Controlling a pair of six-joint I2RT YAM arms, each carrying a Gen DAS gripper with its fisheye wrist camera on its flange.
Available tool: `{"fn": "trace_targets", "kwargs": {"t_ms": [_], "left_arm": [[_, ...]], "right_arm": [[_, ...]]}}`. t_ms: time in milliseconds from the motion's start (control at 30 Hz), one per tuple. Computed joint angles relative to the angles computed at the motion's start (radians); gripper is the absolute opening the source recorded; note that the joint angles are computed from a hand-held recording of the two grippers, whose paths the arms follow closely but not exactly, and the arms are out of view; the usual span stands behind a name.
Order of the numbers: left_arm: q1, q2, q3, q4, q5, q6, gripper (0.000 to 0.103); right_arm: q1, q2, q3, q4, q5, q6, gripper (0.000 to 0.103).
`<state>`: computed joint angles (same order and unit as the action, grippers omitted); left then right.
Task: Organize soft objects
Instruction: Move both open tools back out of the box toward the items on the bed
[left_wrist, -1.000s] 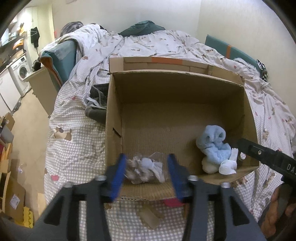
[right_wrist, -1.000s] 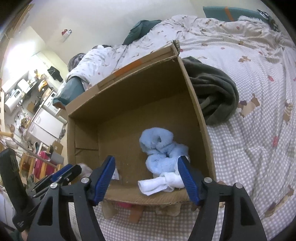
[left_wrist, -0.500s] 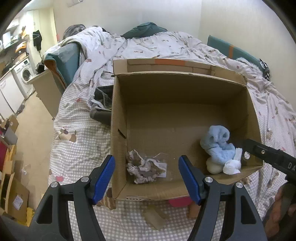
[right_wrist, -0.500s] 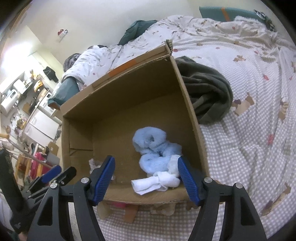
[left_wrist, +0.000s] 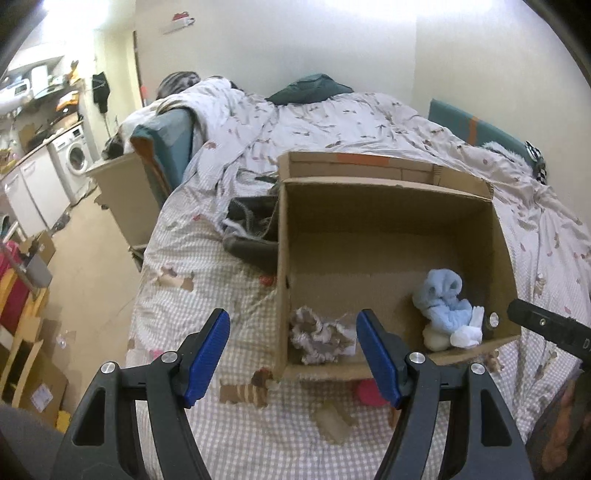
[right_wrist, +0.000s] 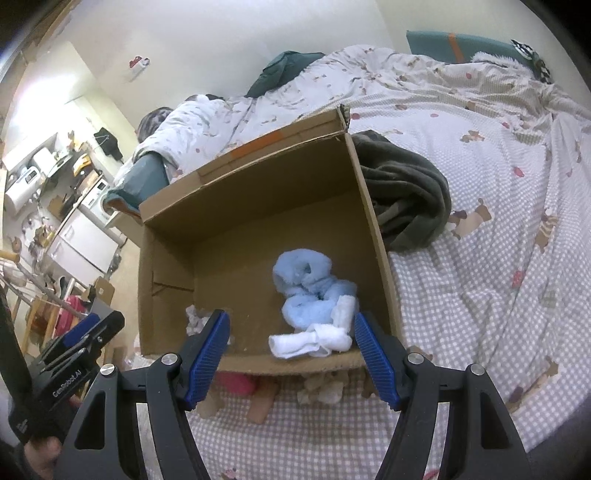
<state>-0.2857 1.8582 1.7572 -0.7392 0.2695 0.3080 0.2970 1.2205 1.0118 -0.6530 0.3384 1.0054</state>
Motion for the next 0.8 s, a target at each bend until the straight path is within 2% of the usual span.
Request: {"fn": "trace_targets", "kwargs": {"t_ms": [167, 300, 467, 667, 800], "left_arm": [[0.023, -0.055, -0.068, 0.011, -0.003, 0.007, 0.068], [0.052, -0.09, -0.106, 0.029, -0.006, -0.041, 0.068], [0.089, -0.064, -0.078, -0.037, 0.016, -0.084, 0.068], [0.081, 0.031, -0.008, -0.147, -0.036, -0.093, 0.068], [0.076, 0.073, 0.006, -0.179, -0.083, -0.111, 0.068]], "right_arm": [[0.059, -0.041, -0.021, -0.023, 0.023, 0.071, 0.074], [0.108, -0.064, -0.032, -0.044, 0.057, 0.128, 0.074], [0.145, -0.069, -0.029, -0.07, 0.085, 0.17, 0.074], [0.138, -0.028, -0.01, -0.102, 0.074, 0.184, 0.074], [0.115, -0.004, -0.012, -0.128, 0.04, 0.203, 0.074]]}}
